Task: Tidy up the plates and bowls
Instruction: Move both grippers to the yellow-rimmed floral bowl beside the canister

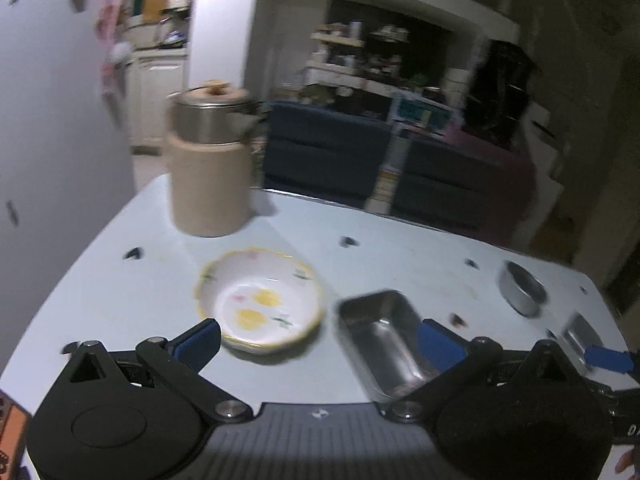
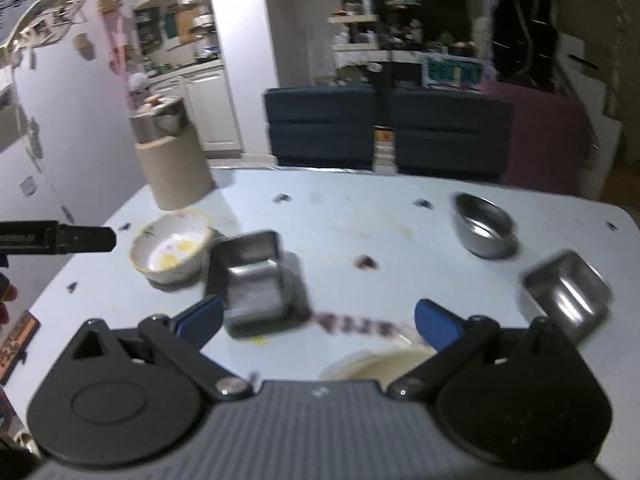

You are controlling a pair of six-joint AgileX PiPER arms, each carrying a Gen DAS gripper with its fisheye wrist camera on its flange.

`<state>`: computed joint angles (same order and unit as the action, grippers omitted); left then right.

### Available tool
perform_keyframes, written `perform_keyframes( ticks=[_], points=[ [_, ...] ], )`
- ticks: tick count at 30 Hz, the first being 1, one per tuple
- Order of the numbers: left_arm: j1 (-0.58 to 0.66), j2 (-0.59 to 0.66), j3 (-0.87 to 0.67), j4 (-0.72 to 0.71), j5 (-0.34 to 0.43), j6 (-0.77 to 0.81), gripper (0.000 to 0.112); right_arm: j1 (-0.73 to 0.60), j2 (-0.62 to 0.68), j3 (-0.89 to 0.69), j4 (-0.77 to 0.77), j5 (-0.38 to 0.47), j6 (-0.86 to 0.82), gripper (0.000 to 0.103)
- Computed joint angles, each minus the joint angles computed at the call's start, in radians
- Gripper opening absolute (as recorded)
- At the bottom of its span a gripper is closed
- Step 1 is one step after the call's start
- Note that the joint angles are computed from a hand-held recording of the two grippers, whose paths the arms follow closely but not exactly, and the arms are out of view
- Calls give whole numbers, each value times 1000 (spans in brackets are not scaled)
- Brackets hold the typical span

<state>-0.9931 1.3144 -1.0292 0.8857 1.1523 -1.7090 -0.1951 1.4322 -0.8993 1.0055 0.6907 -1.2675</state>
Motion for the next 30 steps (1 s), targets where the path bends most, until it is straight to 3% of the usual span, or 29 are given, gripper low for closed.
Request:
perform_keyframes(
  ticks=[6, 12, 16, 20, 22, 24, 26, 28, 30],
  points=[
    [153, -40, 73, 1, 0, 2, 103, 200, 122, -92, 92, -80, 21, 103],
    [333, -31, 120, -59, -121, 81, 103, 352, 277, -237, 95, -161, 134, 103],
    [405, -8, 140, -69, -200, 71, 102, 413, 401, -375, 87, -154, 210, 103],
    [485, 26, 154, -97, -295, 91, 89, 473, 524, -549, -100, -158, 408, 102],
    [528, 40, 169, -116, -343, 90, 81, 497, 594, -659, -215, -130, 513, 81],
    [582, 48, 191, -136, -400, 79, 67, 511, 674, -784, -303, -71, 609, 70],
    [630, 47, 219, -164, -468, 67, 57, 523, 754, -916, -379, 4, 687, 65],
    [682, 49, 243, -212, -543, 75, 52, 538, 813, -1007, -442, 49, 733, 49],
    [711, 59, 254, -241, -588, 94, 45, 559, 875, -1109, -546, 97, 817, 47]
  ],
)
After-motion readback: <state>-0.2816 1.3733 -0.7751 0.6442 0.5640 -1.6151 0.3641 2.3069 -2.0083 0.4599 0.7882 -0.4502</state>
